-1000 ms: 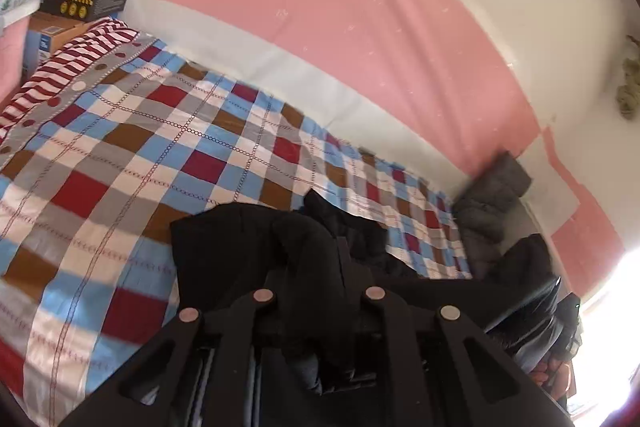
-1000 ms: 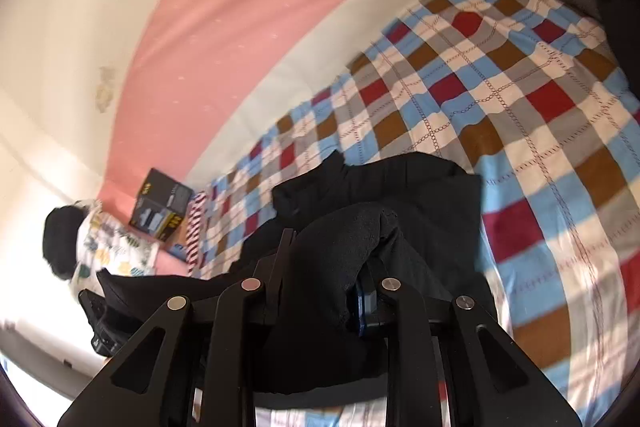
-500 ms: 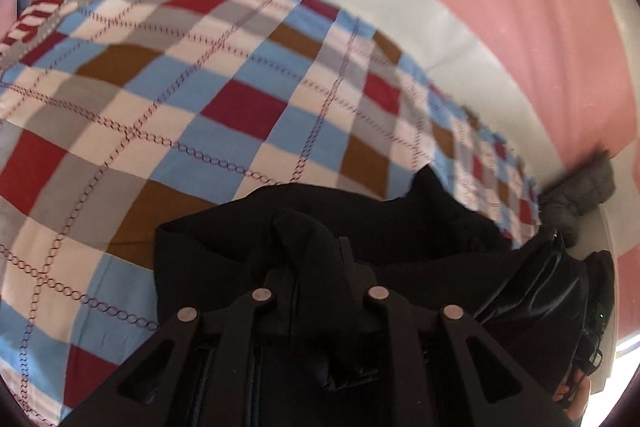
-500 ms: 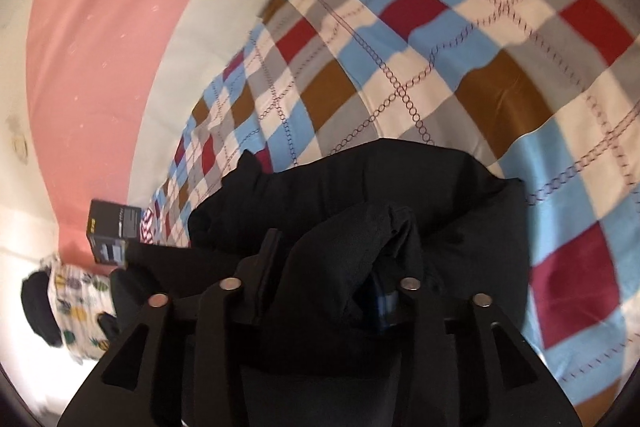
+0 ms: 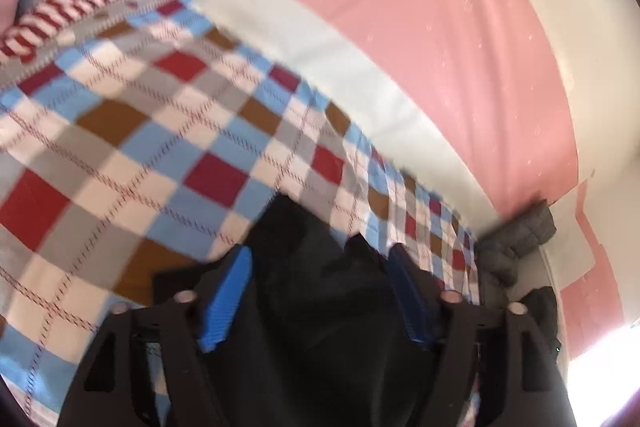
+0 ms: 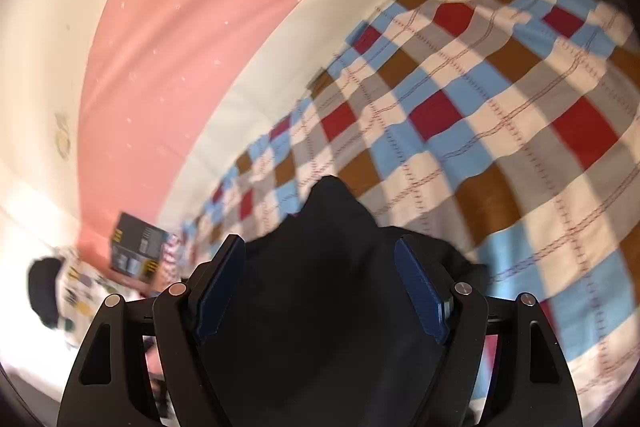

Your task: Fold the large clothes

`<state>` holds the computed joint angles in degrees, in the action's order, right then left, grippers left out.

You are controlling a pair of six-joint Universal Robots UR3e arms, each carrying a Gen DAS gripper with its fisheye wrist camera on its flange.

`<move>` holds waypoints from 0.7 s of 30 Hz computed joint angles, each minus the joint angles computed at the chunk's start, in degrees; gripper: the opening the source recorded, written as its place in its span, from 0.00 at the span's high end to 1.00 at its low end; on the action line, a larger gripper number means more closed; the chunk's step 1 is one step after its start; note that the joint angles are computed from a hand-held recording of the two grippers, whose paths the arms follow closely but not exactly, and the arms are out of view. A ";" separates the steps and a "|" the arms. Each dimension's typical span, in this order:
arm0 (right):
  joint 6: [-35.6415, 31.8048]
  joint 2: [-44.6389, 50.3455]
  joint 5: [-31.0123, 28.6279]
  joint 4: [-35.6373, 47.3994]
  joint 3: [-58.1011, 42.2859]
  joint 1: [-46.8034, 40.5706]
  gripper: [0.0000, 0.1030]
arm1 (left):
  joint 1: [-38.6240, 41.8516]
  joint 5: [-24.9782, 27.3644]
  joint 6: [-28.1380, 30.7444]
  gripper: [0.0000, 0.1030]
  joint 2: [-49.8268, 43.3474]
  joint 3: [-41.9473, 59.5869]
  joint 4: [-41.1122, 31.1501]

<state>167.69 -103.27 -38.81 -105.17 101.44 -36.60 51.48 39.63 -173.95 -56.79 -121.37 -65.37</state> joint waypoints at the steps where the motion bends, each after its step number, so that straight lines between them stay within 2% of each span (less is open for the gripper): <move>1: -1.24 -0.07 -2.21 -0.14 0.38 0.71 0.25 | -1.41 2.59 -0.35 0.22 -1.44 0.15 1.89; 3: -1.52 1.30 -5.61 -2.93 1.38 3.11 0.25 | -6.59 8.70 -1.57 0.22 -7.88 1.56 5.44; 7: -0.56 8.00 -11.72 -8.57 -0.27 9.83 0.25 | -15.57 17.61 -3.08 0.22 -22.26 5.76 10.64; 9: -0.48 12.21 -14.19 -9.79 -2.85 12.66 0.25 | -18.28 19.29 -2.99 0.23 -26.58 6.92 13.20; 10: -0.16 13.68 -15.86 -10.37 -3.81 13.85 0.25 | -19.43 19.86 -2.83 0.26 -28.11 7.37 14.04; 11: 0.18 15.63 -17.51 -10.73 -5.19 15.15 0.25 | -20.20 19.79 -2.36 0.44 -28.98 7.49 14.78; 12: 0.19 17.70 -18.95 -10.23 -7.01 16.37 0.26 | -21.41 20.66 -2.71 0.57 -29.34 7.83 15.61; 13: 0.74 18.68 -20.37 -11.14 -7.71 17.32 0.48 | -23.38 23.44 -3.84 0.64 -28.91 8.06 17.52; 14: 1.49 18.00 -20.79 -13.78 -6.76 17.72 0.82 | -24.54 24.89 -3.90 0.79 -27.61 7.74 19.16; 16: 2.75 14.62 -21.42 -18.98 -4.60 18.34 0.84 | -25.18 26.16 -3.67 0.81 -23.67 6.29 22.95; 18: 3.64 13.07 -22.65 -23.03 -4.16 18.87 0.85 | -23.52 24.62 -4.52 0.82 -20.99 5.47 26.70; 19: 5.03 13.65 -23.32 -24.07 -4.92 19.00 0.85 | -22.78 23.85 -5.71 0.82 -21.35 5.54 28.55; 21: 8.79 17.61 -24.72 -26.22 -7.16 19.56 0.85 | -23.94 25.60 -8.12 0.82 -26.29 7.34 32.50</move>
